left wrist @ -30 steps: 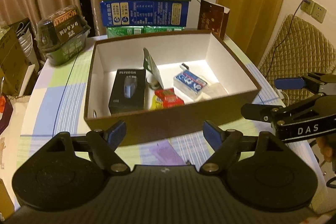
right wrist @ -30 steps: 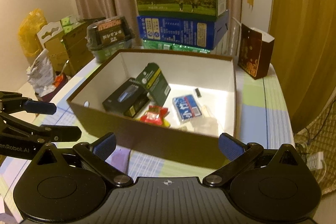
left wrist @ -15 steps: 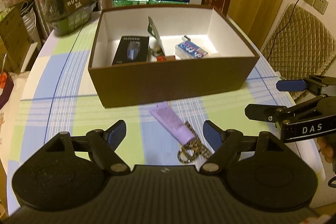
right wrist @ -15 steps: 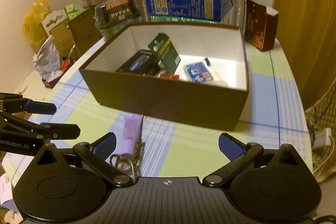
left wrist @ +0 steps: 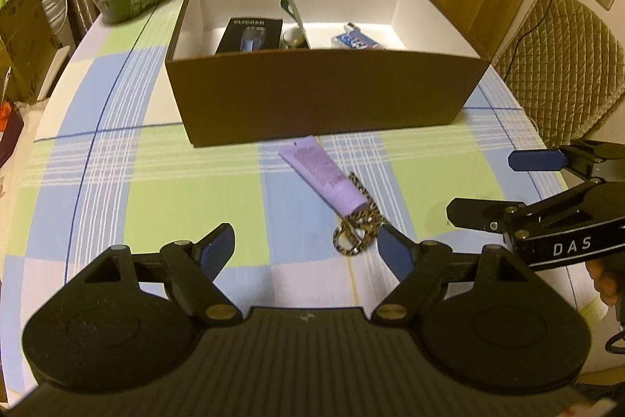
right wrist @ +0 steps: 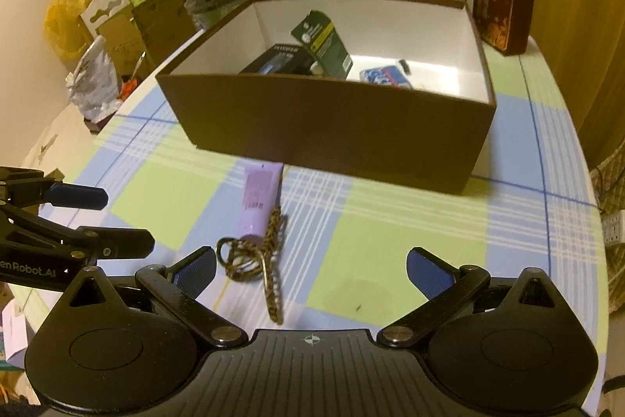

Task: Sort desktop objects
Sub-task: 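Move both tools back toward the purple tube and leopard hair clip, then close the right tool on the leopard hair clip while the left tool approaches the purple tube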

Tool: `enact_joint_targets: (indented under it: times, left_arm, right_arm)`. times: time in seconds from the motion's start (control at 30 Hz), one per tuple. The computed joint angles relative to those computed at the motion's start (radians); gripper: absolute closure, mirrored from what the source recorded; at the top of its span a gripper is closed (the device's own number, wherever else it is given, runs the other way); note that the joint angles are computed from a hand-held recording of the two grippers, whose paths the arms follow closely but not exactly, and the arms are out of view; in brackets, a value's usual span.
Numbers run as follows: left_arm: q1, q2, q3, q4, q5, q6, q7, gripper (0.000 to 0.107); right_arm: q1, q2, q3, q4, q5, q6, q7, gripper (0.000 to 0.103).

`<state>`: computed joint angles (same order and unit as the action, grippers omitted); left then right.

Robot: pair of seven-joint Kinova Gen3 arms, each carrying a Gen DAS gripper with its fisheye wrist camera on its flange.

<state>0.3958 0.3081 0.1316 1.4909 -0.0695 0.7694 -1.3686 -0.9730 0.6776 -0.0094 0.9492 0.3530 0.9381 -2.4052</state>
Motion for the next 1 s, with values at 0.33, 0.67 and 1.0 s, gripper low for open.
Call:
enact_joint_targets:
  times: [0.33, 0.67, 1.0]
  left_arm:
    - [-0.009, 0.018, -0.005, -0.001, 0.006, 0.019, 0.003, 0.031]
    - [-0.017, 0.048, -0.019, -0.003, 0.000, 0.038, 0.020, 0.031]
    - [-0.047, 0.082, -0.028, -0.030, 0.005, 0.066, 0.007, 0.031]
  right_arm:
    - [0.009, 0.041, -0.014, -0.040, -0.043, 0.023, 0.035, 0.002]
    - [0.016, 0.070, -0.021, -0.033, -0.069, -0.009, 0.077, 0.002]
    - [0.012, 0.117, -0.033, -0.033, -0.073, -0.035, 0.212, 0.055]
